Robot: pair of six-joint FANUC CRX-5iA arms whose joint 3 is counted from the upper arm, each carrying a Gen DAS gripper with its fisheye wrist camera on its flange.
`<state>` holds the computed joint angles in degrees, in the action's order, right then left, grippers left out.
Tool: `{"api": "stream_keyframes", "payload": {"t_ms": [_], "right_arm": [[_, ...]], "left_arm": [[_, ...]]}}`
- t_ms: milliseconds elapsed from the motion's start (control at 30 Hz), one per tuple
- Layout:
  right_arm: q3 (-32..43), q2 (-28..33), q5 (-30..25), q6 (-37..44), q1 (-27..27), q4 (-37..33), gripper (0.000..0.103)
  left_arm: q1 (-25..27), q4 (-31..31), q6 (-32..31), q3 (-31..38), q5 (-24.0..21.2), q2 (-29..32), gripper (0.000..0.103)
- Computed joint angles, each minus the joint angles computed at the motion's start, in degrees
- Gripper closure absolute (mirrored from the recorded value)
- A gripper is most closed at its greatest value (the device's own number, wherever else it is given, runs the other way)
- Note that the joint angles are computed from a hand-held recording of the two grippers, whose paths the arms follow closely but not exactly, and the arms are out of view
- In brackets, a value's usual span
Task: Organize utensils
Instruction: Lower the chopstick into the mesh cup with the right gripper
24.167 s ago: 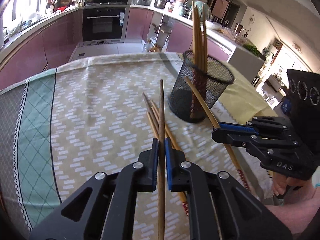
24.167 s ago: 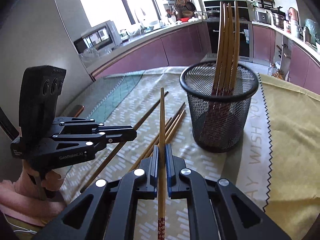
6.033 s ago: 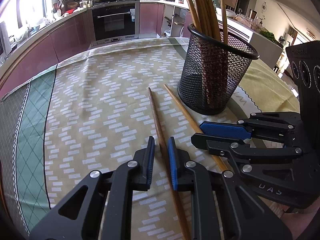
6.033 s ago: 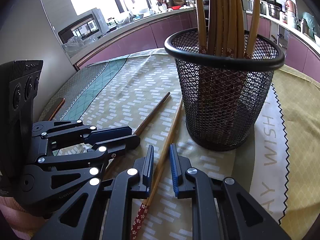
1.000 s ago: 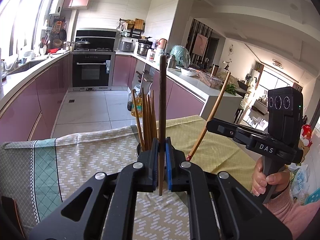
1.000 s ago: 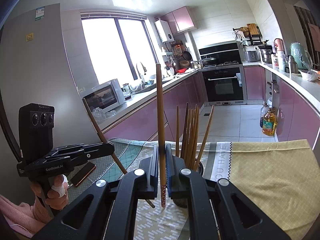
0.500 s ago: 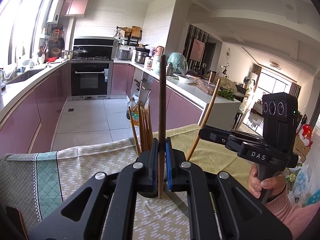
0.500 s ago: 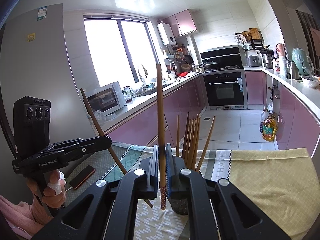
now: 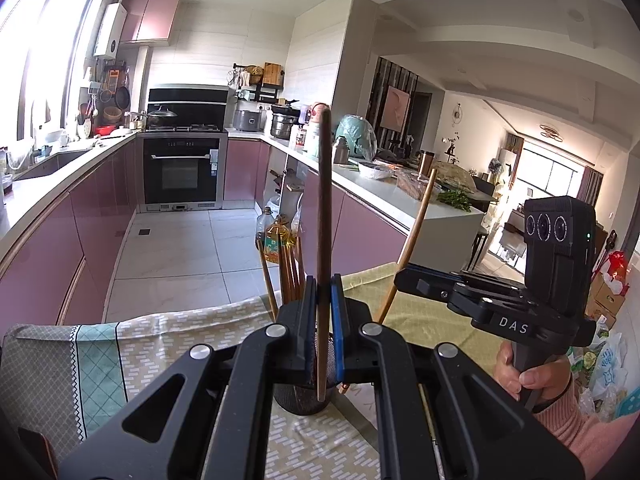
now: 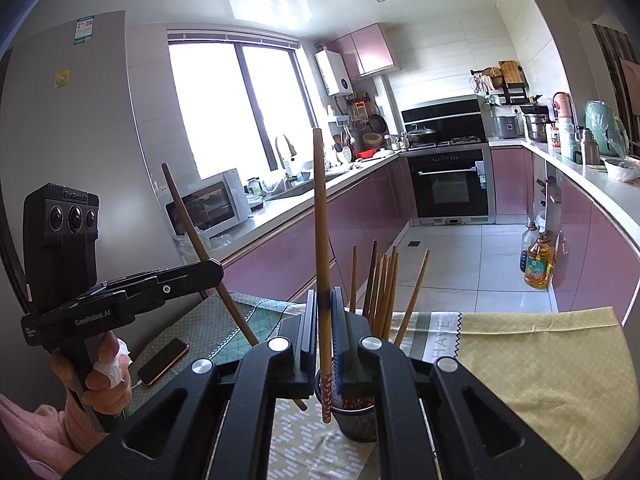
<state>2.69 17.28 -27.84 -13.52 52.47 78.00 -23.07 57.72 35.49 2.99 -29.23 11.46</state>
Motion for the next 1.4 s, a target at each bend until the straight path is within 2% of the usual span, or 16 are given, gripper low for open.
{"api": "stream_keyframes", "payload": {"t_ms": [667, 1400], "right_arm": [[2.2, 1.5, -0.6, 1.1, -0.3, -2.2, 0.097], [4.9, 3.3, -1.3, 5.3, -0.5, -8.5, 0.097]], "left_arm": [[-1.1, -4.2, 4.8, 2.6, 1.4, 1.3, 0.095], [-0.2, -12.7, 13.4, 7.8, -3.5, 3.7, 0.095]]}}
